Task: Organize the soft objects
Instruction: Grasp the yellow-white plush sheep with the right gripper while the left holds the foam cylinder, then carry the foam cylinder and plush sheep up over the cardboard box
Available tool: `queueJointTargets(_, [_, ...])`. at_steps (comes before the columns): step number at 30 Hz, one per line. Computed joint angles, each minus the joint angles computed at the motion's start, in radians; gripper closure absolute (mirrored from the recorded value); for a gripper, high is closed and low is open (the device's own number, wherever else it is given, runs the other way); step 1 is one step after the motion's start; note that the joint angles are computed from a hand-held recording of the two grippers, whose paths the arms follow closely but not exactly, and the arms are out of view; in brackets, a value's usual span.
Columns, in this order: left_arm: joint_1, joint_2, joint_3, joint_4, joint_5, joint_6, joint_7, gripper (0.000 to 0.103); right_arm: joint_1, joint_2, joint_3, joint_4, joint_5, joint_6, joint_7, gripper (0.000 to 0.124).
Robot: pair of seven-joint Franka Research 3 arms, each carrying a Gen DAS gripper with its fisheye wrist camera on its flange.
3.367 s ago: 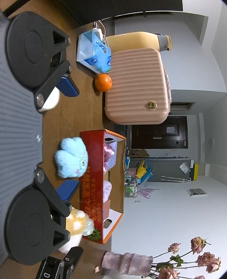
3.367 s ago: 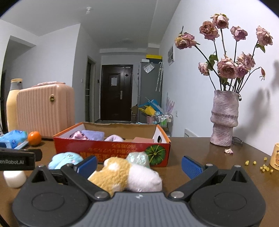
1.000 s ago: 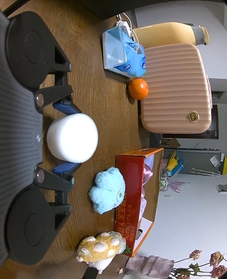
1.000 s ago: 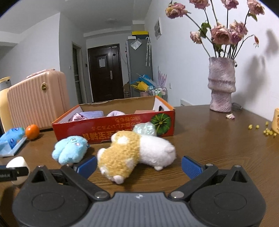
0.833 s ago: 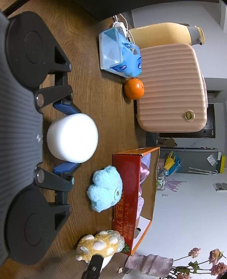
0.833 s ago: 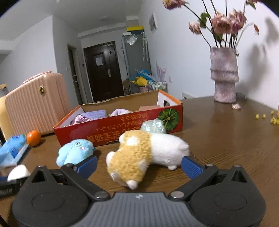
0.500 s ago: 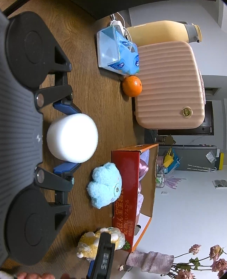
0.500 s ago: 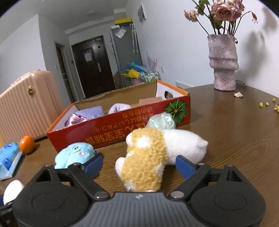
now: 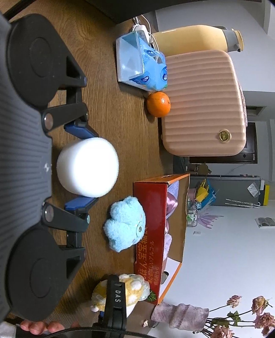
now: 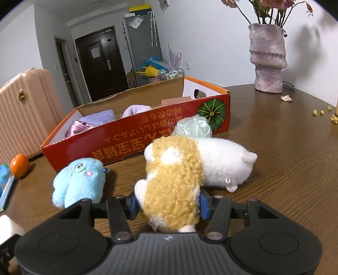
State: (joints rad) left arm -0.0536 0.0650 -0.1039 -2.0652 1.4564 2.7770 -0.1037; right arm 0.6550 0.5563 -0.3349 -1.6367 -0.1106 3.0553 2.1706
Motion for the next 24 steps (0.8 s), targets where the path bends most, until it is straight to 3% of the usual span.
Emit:
queueJointTargets(8, [0.001,-0.002,0.001,-0.001,0.003,-0.003,-0.009,0.046,-0.023,-0.031,0.033,-0.055,0.042,0.073,-0.047,0.073])
queueJointTargets(13, [0.003,-0.006,0.001,-0.004,0.013,0.0,-0.026,0.046,0.037,-0.047,-0.03,-0.112,0.085,0.185,-0.088,0.073])
queueJointTargets(17, [0.003,-0.01,0.0,-0.006,0.023,-0.006,-0.043,0.046,-0.062,-0.074,0.088,-0.152,0.112,0.301,-0.151,0.073])
queueJointTargets(21, [0.004,-0.033,-0.004,-0.02,0.09,-0.023,-0.13,0.046,-0.043,-0.08,0.074,-0.176,0.153,0.378,-0.22,0.073])
queueJointTargets(24, [0.005,-0.049,-0.011,-0.029,0.136,-0.042,-0.179,0.046,-0.113,-0.089,0.15,-0.194,0.137,0.442,-0.244,0.073])
